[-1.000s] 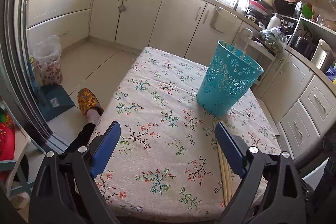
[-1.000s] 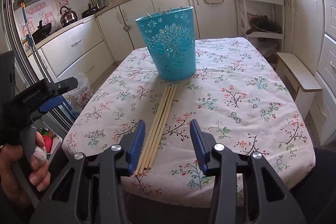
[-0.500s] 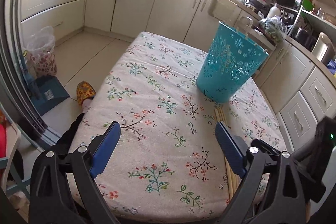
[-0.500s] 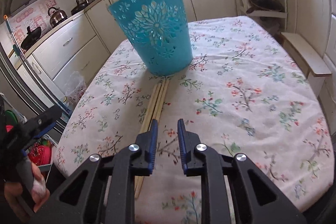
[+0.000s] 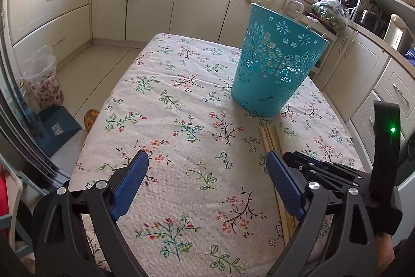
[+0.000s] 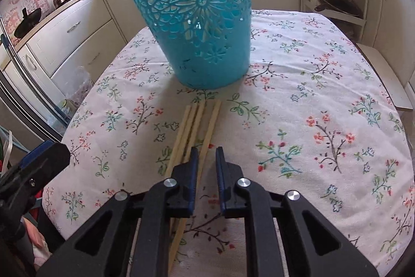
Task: Organize utensils
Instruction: 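Move the right tool back over the remaining sticks beside the basket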
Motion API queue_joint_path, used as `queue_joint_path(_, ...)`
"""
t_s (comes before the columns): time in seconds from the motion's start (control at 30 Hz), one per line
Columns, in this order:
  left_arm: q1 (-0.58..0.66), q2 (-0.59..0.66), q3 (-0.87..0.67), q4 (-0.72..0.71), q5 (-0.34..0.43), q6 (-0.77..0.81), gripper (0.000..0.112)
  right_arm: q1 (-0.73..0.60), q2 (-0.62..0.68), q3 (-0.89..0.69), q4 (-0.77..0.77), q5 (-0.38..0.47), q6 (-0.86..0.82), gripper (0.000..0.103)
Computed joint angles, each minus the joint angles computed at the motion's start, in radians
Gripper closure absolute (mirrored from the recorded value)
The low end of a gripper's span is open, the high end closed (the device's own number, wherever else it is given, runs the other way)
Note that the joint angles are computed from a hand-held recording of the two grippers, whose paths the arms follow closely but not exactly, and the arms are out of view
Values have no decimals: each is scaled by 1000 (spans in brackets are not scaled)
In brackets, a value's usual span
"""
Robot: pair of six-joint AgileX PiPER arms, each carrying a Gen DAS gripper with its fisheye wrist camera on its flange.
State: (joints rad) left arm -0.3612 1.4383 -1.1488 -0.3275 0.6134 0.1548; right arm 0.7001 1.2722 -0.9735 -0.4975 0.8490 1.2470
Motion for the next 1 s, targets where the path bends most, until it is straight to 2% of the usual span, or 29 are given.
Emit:
queue_joint_path(0.17,-4,19,-5,15,-1,-15,24,-29,-39,47,31,-107,-11,89)
queue_joint_path(0.27,2,29,-10,11,3,-23,24,-42,-21,37,54,-127,-41,89)
queue_joint_path(0.53,-19,57,-38,22,8,-38,24,-36,7,14,41,-88,-80,89)
queue_joint_path(0.63,-41,74,-57,27,18,-43,24,-82,-39,61,112,-163,-119,89)
queue_joint_path(0.67,-47,77,-60,30,18,-45,24,-85,-48,68,107,-165,-104,89)
queue_joint_path(0.9,-74,96,-76,58,21,-76,24,-73,31,-14,57,-74,-123,90)
queue_joint_path(1.0,-82,132,-115,80,44,-111,24,-65,45,-35,53,-33,-171,95)
